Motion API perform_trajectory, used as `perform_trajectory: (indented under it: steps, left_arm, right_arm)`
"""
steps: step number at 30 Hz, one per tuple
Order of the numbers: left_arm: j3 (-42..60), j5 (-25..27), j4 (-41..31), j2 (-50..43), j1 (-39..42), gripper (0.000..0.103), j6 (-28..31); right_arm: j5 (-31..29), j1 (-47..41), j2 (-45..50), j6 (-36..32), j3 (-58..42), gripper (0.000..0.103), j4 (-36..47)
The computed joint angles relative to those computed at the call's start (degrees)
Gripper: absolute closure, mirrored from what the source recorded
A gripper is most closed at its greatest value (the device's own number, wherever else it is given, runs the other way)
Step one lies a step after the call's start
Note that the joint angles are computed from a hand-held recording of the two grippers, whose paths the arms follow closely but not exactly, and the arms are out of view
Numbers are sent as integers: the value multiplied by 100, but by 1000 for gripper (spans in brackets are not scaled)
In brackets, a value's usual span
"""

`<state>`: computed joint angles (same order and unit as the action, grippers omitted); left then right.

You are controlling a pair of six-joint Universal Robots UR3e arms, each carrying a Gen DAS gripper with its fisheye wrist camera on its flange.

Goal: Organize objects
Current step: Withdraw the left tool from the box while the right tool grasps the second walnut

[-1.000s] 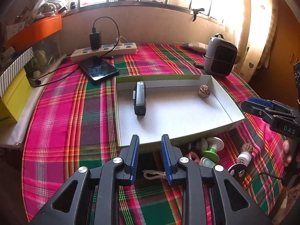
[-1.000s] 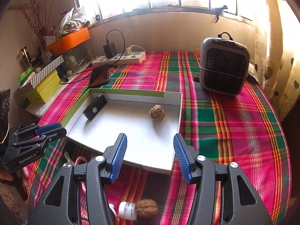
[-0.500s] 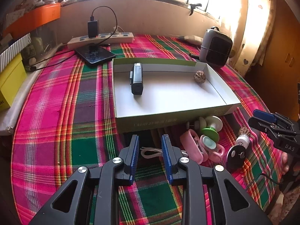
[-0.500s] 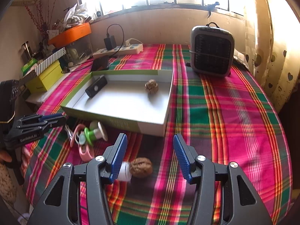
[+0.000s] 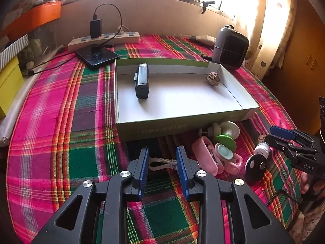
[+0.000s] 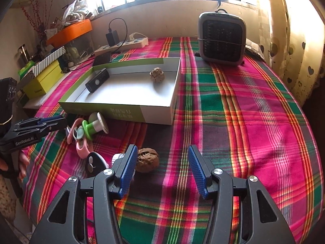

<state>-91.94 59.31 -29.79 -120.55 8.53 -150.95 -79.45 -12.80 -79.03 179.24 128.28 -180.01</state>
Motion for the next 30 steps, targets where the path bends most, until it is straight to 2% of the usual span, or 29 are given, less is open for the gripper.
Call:
perform_trajectory:
  steps: [12, 25, 30]
  left_arm:
    - [256, -4, -410, -73, 9, 77, 78]
    - [-89, -124, -613, 273, 213, 77, 404]
    - [-243, -127, -649, 432, 320, 77, 350]
  right_arm:
    - [250, -72, -8, -129, 66, 50, 65]
    - [244, 40, 198, -113, -117, 50, 203]
    - [204, 31, 189, -77, -47, 62, 86]
